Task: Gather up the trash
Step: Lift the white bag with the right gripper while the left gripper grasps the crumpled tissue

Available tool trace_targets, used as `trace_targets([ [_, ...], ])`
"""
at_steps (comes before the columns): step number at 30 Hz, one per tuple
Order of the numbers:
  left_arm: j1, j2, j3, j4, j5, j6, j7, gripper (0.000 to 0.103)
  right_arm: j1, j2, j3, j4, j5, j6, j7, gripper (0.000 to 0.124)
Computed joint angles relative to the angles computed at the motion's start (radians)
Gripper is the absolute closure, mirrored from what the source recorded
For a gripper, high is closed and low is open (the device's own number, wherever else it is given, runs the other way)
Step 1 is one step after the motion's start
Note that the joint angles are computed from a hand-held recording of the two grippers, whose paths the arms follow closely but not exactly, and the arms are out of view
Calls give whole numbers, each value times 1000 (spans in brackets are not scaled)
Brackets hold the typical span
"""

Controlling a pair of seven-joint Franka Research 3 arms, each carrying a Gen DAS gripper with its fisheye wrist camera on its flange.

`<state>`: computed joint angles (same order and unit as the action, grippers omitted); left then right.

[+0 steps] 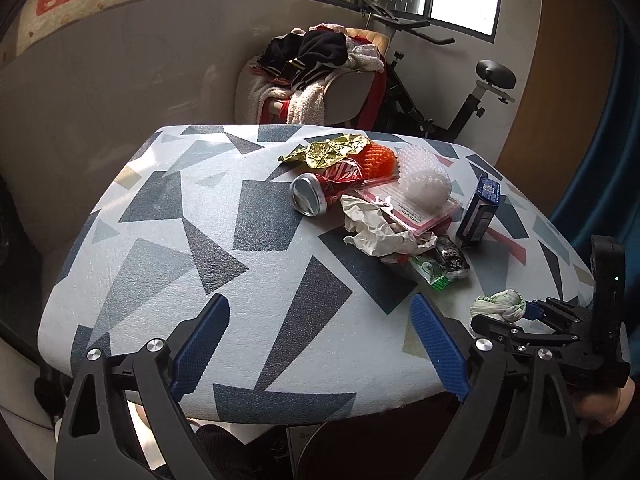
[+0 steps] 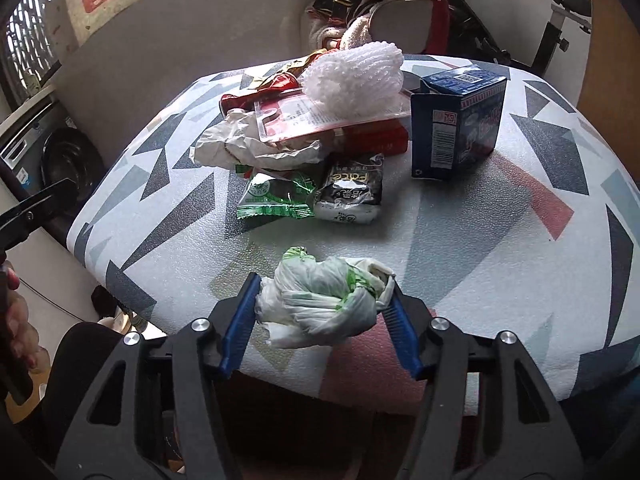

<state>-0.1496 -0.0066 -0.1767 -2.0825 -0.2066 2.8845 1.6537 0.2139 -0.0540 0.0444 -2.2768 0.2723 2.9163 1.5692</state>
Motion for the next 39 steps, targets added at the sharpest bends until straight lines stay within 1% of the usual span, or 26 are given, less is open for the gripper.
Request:
trace_targets([
  [2, -1, 30, -5, 38, -135, -29, 76, 21, -11, -11, -3, -13, -22, 26, 30, 64],
  [3, 3, 50, -11, 64, -198, -50, 103, 26, -16, -15, -4, -17, -29, 36, 41, 64],
  [4, 12, 74, -19, 97, -253, -73, 122, 29, -19, -17, -6, -18, -29, 43, 43, 64],
  [6, 35, 138, -41, 178, -354, -127, 138, 36, -25, -21, -8, -21, -32, 57, 46, 64],
  [7, 46, 173, -51, 222, -375, -151, 124, 37, -26, -22, -9, -22, -30, 63, 44, 64],
  [8, 54, 209, -60, 266, -380, -172, 105, 37, -25, -22, -10, -23, -24, 66, 38, 64],
  [11, 43, 309, -64, 386, -263, -203, -5, 38, -27, -22, -12, -24, -18, 70, 31, 64],
  [13, 51, 372, -85, 462, -233, -239, -43, 42, -26, -22, -15, -28, 2, 74, 16, 64],
  [14, 53, 402, -91, 498, -218, -261, -76, 46, -24, -22, -17, -29, 15, 75, 5, 64],
  [16, 71, 446, -113, 549, -209, -305, -108, 62, -27, -20, -18, -28, 21, 73, 0, 64],
  [17, 76, 456, -118, 558, -194, -313, -109, 81, -29, -19, -18, -28, 22, 71, -1, 64],
  [18, 68, 450, -106, 547, -157, -298, -129, 83, -28, -20, -20, -27, 31, 66, -8, 64],
  [20, 84, 434, -116, 521, -139, -269, -116, 86, -26, -21, -24, -27, 52, 60, -29, 64],
  [27, 77, 359, -70, 490, 45, -262, -116, 88, -33, -23, -17, -28, 46, 70, -21, 64],
  [33, 75, 285, -43, 437, 149, -221, -112, 88, -40, -35, -12, -37, 21, 74, 14, 64],
  [34, 80, 271, -45, 423, 147, -212, -106, 88, -42, -40, -10, -40, 9, 76, 23, 64],
  [39, 109, 206, -73, 336, 45, -161, -28, 88, -54, -68, 3, -51, -44, 69, 66, 64],
])
